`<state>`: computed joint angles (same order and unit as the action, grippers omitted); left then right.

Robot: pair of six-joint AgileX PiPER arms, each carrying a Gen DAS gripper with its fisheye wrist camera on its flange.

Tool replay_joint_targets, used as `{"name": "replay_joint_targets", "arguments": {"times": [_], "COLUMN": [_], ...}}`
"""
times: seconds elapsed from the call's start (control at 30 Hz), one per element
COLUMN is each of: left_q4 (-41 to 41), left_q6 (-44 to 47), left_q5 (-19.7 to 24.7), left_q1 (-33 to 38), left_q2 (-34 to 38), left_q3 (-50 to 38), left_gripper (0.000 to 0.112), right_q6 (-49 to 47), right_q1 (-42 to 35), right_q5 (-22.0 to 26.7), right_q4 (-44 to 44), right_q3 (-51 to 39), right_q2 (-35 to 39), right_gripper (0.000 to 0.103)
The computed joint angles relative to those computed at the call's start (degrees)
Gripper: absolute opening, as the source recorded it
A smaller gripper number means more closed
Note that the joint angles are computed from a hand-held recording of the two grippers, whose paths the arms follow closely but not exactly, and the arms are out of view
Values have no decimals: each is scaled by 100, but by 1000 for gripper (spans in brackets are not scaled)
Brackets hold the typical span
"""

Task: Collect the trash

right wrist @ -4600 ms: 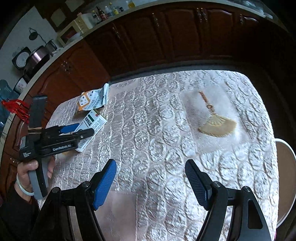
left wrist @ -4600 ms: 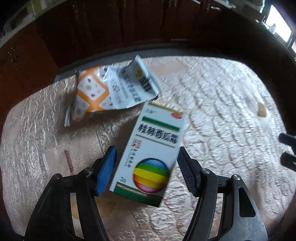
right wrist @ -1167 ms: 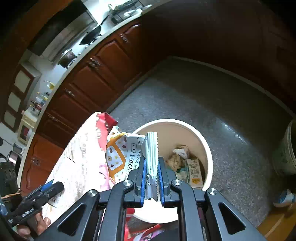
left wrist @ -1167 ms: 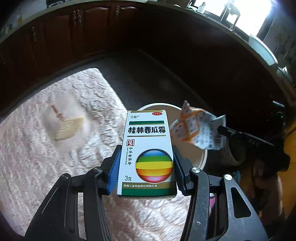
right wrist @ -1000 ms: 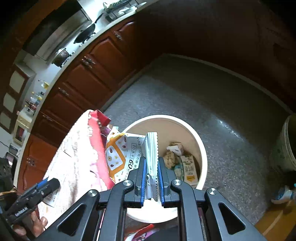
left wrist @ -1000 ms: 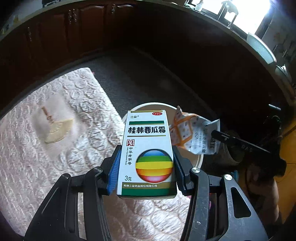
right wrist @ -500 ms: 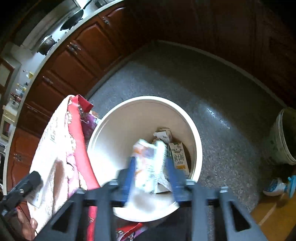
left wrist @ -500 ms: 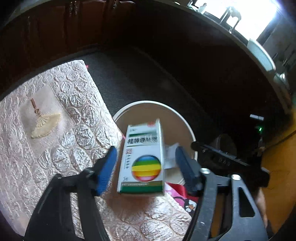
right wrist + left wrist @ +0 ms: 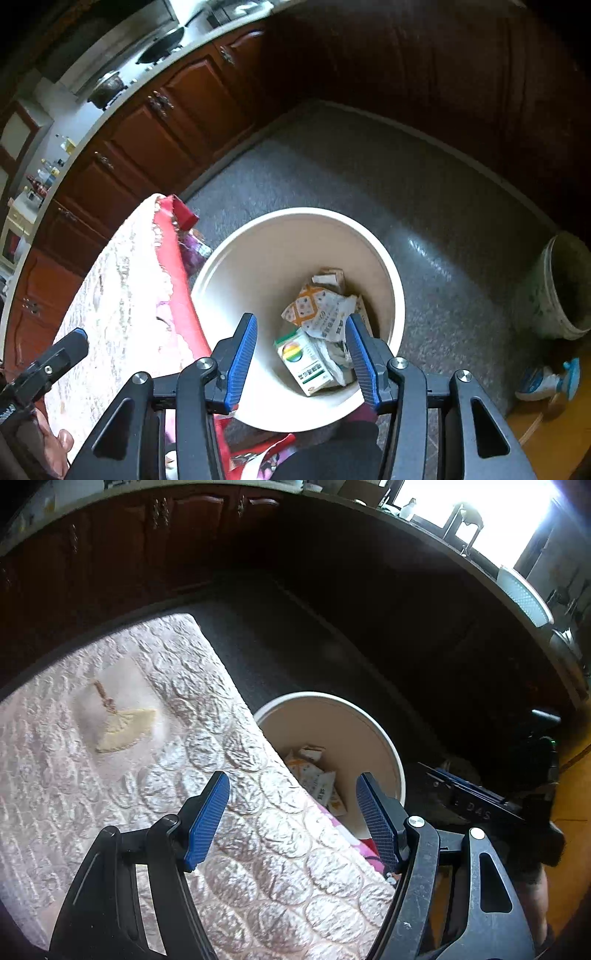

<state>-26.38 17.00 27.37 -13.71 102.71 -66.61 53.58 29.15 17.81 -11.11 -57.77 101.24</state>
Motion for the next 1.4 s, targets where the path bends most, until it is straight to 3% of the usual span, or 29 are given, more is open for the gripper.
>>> {"name": "replay_joint_targets", "arguments": {"times": [0.1, 0.17, 0.2, 0.47, 0.67, 0.87, 0.97, 1.27, 1.4], "left_q4": [91, 125, 251, 774, 1996, 2434, 2137, 1958, 2794], "left_q6": [-69, -33, -152, -544, -1643, -2024, -1695, -1549, -2428], "left_q5": [-211, -382, -439, -921, -1088, -1254, -1292, -1198, -1102], "left_q1": [-20, -10, -37, -42, -120, -55, 1, 119, -1], "left_q2": [-334, -591, -659, -1683, -2560, -3315, -3571, -4043, -4128], "left_q3": [313, 551, 589, 1345, 1822, 2197, 2327, 2468, 2401], "left_gripper": [70, 70, 70, 70, 70, 72, 79, 79, 80], "right_q6": [1074, 1760, 2182, 3587, 3984, 4120, 4118, 4438, 4538], "right_q1": [343, 581, 725, 1818, 2521, 2959, 3136, 3709, 3818], "right_q5": [238, 409, 521, 1613, 2442, 3062, 3370, 4077, 4261], "right_q4": [-1095, -1751, -2157, -3777, -4417, -4722, -4801, -5200, -5355], "right_q3": [-51, -68, -66, -399, -669, -866, -1046, -1091, -1074], "right_q2": [-158, -292, -370, -695, -836, -1006, -990, -1145, -1185], "right_gripper": [50, 65, 66, 66, 75, 83, 85, 92, 94]}}
